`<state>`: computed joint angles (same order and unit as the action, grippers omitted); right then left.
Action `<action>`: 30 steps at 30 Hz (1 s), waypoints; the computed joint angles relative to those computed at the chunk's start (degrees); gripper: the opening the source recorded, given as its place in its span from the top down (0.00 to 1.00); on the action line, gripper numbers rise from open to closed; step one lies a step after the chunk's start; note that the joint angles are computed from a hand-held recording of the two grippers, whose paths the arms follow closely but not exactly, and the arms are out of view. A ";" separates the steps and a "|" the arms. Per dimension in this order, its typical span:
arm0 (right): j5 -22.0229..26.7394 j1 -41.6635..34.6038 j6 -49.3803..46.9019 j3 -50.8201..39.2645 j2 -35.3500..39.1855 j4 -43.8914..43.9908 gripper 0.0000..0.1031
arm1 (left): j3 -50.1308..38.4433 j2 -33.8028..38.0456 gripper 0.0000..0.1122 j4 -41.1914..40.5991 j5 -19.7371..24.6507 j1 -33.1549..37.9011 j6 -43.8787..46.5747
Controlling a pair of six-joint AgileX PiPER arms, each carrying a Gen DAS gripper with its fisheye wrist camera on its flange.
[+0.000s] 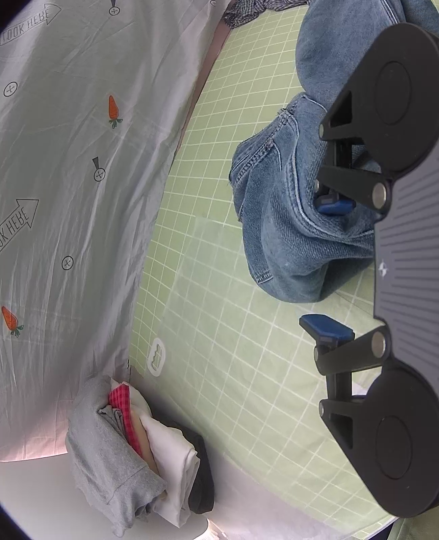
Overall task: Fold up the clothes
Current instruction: 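Lift the blue jeans with both grippers and pull them off the plaid shirt, then lower the jeans onto the mat and open both grippers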
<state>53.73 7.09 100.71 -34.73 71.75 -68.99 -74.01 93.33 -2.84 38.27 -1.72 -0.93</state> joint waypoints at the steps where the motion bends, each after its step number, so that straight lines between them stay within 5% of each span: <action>1: 0.27 -1.64 -0.29 0.26 -0.71 -0.69 0.94 | 0.37 -0.44 0.42 -0.89 0.39 0.39 0.54; 6: -6.47 -11.69 -8.76 1.87 -1.69 -0.62 0.93 | 2.62 -2.43 0.41 -0.94 1.23 -0.42 -0.49; 9: -12.36 -16.09 -20.86 1.26 0.99 7.61 0.90 | 3.09 -2.36 0.40 0.96 1.38 -1.96 -2.31; 13: -16.27 -17.45 -23.27 2.46 0.81 14.10 0.66 | 5.37 -3.36 0.40 4.01 -1.48 -5.29 -6.05; 21: -19.57 -15.50 -24.45 1.35 -2.52 16.15 0.50 | 4.84 -3.46 0.40 5.45 -4.42 -8.15 -8.84; 30: -20.75 -15.68 -27.91 1.83 -2.13 19.27 0.48 | 2.24 -0.94 0.40 11.26 -3.74 -13.92 -6.79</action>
